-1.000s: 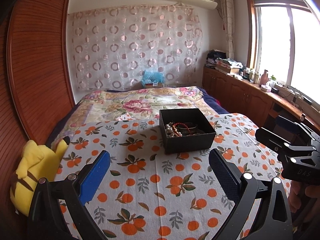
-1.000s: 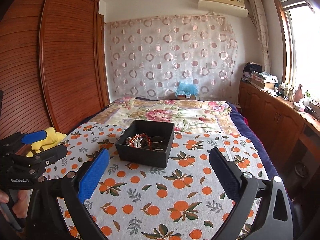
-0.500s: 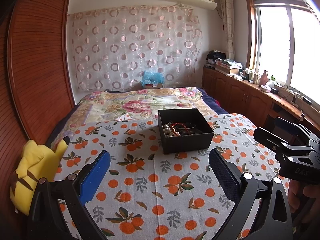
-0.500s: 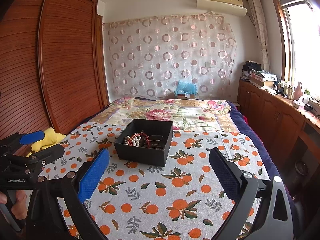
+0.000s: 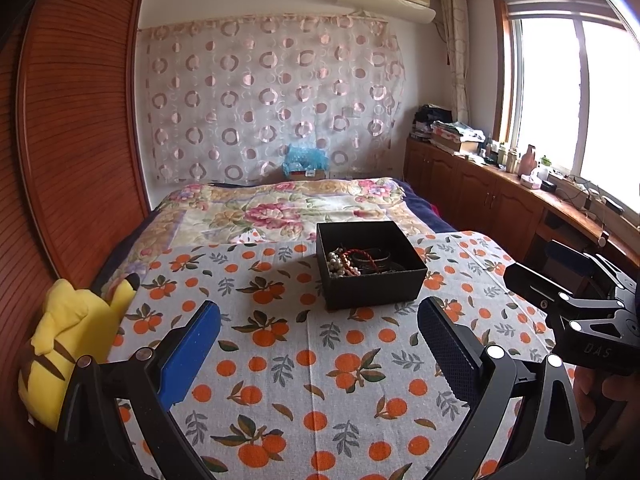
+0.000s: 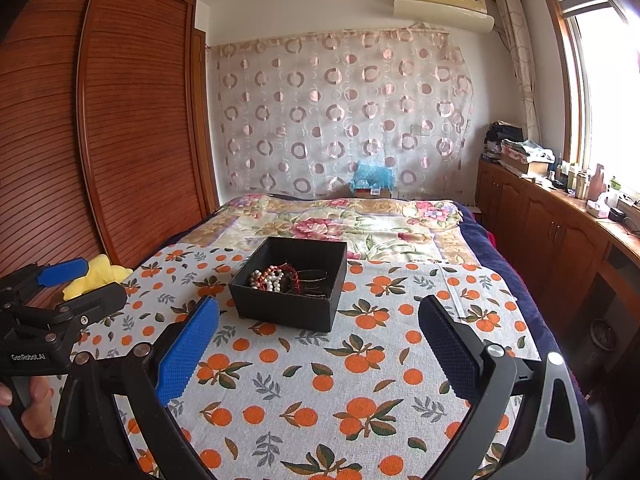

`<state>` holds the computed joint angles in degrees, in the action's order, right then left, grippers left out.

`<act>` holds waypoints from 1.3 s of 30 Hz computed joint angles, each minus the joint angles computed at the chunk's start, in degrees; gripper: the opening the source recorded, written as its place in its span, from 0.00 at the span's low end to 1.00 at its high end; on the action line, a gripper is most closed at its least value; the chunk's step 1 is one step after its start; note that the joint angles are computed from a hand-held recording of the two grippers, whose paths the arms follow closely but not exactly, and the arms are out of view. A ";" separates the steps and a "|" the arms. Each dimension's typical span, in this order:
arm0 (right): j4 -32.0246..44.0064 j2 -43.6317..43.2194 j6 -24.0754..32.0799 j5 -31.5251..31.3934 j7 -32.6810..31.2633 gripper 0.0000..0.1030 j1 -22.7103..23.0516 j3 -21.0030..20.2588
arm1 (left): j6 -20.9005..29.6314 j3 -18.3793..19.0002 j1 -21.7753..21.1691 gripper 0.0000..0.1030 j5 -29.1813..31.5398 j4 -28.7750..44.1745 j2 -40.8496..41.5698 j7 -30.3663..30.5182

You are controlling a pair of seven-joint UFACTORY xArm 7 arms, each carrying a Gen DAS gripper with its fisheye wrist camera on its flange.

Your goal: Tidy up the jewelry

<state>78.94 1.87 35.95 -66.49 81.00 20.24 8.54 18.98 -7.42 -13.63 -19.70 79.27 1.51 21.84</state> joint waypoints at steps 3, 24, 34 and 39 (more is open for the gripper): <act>0.12 0.09 0.01 0.02 -0.02 0.98 0.04 -0.04 | -0.11 -0.04 -0.03 0.92 0.15 -0.15 -0.16 -0.30; -0.29 -0.15 -0.08 -0.45 0.59 0.97 -0.16 0.05 | -1.69 0.02 -0.56 0.92 1.31 -0.91 -0.84 -1.53; -0.40 -0.17 -0.12 -0.68 0.84 0.98 -0.16 0.03 | -1.85 -0.02 -0.65 0.92 1.37 -0.90 -0.82 -1.74; -0.34 -0.20 -0.08 -0.65 0.80 0.97 -0.15 0.06 | -1.78 0.05 -0.55 0.92 0.98 -1.03 -0.87 -1.22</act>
<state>78.61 1.67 35.87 -67.14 81.80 20.09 8.60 17.20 -7.37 -14.19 -18.72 78.25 0.65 20.62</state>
